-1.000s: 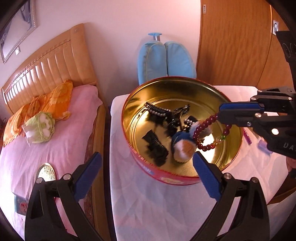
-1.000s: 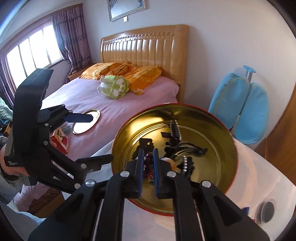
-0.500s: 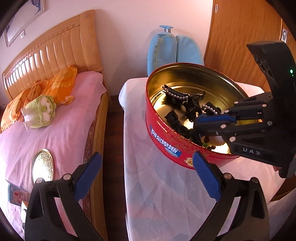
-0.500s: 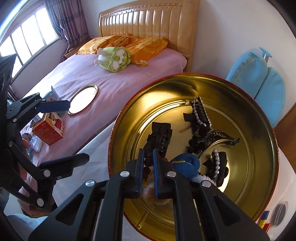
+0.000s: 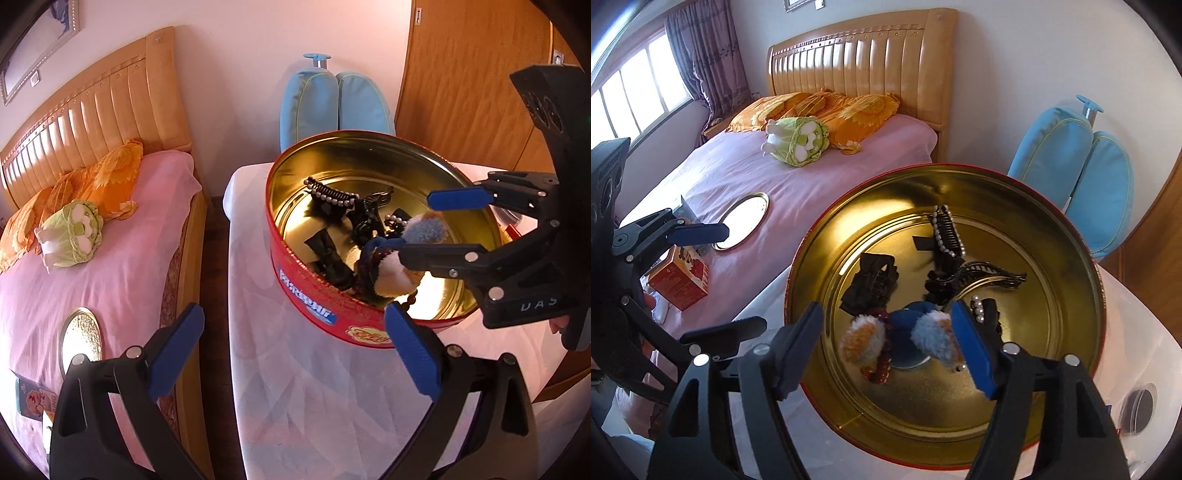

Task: Organize jewelry
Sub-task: 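Grasp the pink cylindrical tube across its middle with the left gripper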

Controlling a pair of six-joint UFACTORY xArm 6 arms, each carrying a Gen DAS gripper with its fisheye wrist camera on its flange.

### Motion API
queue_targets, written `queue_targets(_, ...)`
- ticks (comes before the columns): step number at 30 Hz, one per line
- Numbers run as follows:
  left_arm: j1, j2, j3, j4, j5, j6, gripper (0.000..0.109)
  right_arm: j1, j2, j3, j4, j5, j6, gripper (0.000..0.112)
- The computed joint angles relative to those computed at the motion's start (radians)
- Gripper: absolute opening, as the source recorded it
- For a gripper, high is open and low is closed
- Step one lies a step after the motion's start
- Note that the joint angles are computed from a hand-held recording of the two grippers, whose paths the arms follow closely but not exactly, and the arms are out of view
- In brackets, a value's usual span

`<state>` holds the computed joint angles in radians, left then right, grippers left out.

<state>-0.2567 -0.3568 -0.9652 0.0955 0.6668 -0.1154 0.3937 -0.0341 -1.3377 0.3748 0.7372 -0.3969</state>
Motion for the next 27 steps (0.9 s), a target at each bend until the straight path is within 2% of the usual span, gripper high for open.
queue_targets(2, -0.022, 0.015, -0.021, 0.004, -0.002, -0.001, 0.096, -0.019, -0.034, 0.033, -0.009, -0.029, 0.009, 0.092)
queue_targets(9, -0.139, 0.112, -0.136, 0.001, -0.015, 0.02, 0.096, -0.134, -0.183, 0.168, -0.019, -0.079, 0.016, 0.093)
queue_targets(16, -0.278, 0.279, -0.32, -0.047, -0.027, 0.107, 0.096, -0.334, -0.359, 0.328, -0.047, -0.085, 0.056, 0.093)
queue_targets(24, -0.434, 0.512, -0.562, -0.16, 0.001, 0.22, 0.096, -0.592, -0.528, 0.484, -0.069, -0.028, 0.06, 0.093)
queue_targets(27, -0.475, 0.586, -0.621, -0.166, 0.001, 0.21, 0.096, -0.677, -0.56, 0.536, -0.078, -0.006, 0.049, 0.093)
